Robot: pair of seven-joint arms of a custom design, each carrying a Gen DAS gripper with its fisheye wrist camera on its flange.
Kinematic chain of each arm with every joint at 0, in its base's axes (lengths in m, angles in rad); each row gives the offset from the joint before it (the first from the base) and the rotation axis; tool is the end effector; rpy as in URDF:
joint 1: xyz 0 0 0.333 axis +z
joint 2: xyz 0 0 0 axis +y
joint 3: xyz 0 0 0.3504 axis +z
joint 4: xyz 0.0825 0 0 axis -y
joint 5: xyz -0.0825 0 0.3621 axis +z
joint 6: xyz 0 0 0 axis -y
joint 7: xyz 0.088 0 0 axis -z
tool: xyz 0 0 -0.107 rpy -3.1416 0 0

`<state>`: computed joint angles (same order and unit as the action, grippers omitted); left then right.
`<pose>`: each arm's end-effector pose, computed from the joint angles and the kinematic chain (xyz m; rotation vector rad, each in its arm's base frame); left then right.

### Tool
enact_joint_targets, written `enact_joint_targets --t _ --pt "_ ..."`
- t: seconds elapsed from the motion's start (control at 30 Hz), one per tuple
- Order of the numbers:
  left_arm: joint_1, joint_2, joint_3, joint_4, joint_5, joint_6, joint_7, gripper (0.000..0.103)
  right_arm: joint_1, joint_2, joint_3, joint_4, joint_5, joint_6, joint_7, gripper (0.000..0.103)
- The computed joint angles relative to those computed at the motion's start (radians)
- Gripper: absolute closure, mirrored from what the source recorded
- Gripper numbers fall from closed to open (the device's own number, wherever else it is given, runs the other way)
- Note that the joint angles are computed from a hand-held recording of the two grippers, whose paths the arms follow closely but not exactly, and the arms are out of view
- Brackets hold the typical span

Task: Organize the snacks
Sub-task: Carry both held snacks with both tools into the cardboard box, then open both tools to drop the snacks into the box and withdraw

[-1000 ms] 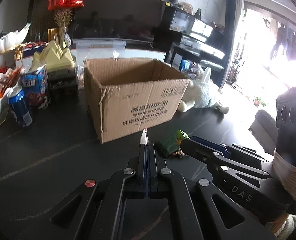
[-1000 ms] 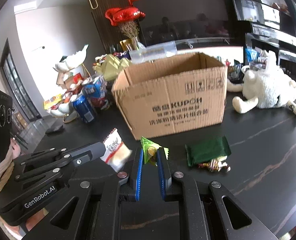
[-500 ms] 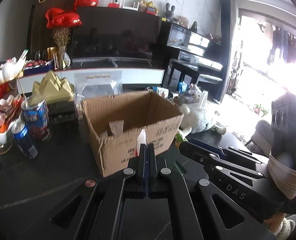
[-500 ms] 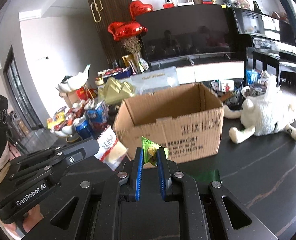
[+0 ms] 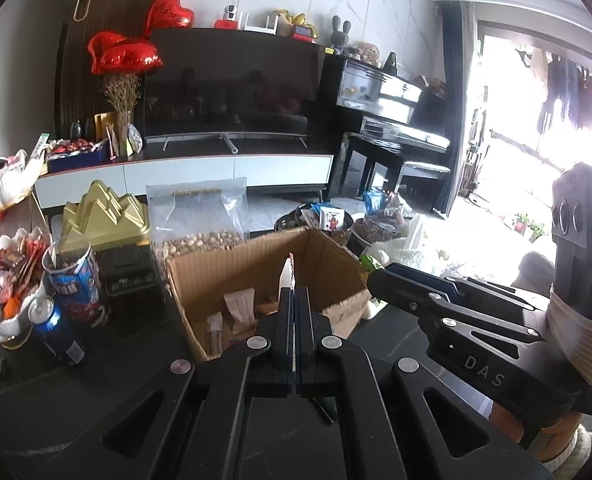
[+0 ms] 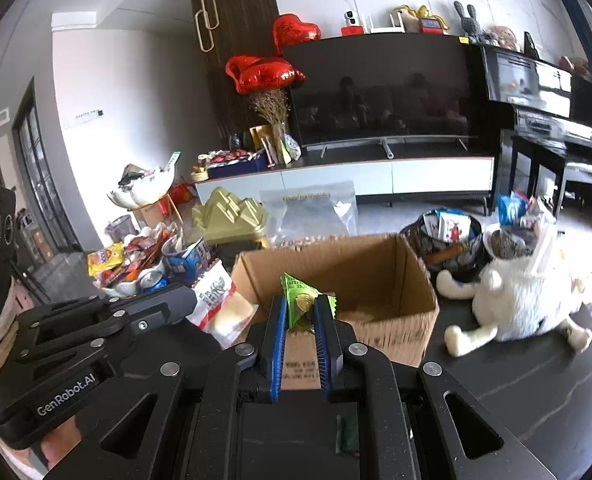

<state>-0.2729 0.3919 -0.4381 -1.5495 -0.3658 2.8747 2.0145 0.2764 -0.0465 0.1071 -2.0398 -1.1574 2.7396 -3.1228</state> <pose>0.5879 -0.3957 0.5918 -1.0362 2.3316 -1.3711 0.5036 0.2430 0.5731 -1.3469 1.7785 -0.8093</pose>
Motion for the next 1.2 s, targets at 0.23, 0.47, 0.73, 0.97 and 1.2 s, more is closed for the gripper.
enact_joint_targets --t 0.23,0.47,0.73,0.97,1.2 --pt "-0.052 0.078 0.056 0.133 0.089 -0.070 -0.077 0.101 -0.010 0.046 -0.029 0.044 0.079 0.037 -0.111 0.088" --pt "-0.097 0.190 0.093 0.310 0.173 -0.179 -0.149 0.101 -0.009 0.102 -0.064 0.083 0.179 0.049 -0.241 0.088" --pt "-0.185 0.309 0.203 0.511 0.314 -0.276 -0.308 0.061 -0.014 0.169 -0.102 0.114 0.359 0.094 -0.404 0.079" --pt "-0.171 0.204 0.208 0.314 0.394 -0.149 -0.364 0.060 0.025 0.132 -0.131 0.062 0.267 0.068 -0.288 0.069" --pt "-0.106 0.093 0.128 0.114 0.354 -0.035 -0.305 0.058 0.010 0.042 -0.076 -0.016 0.147 0.031 -0.179 0.061"
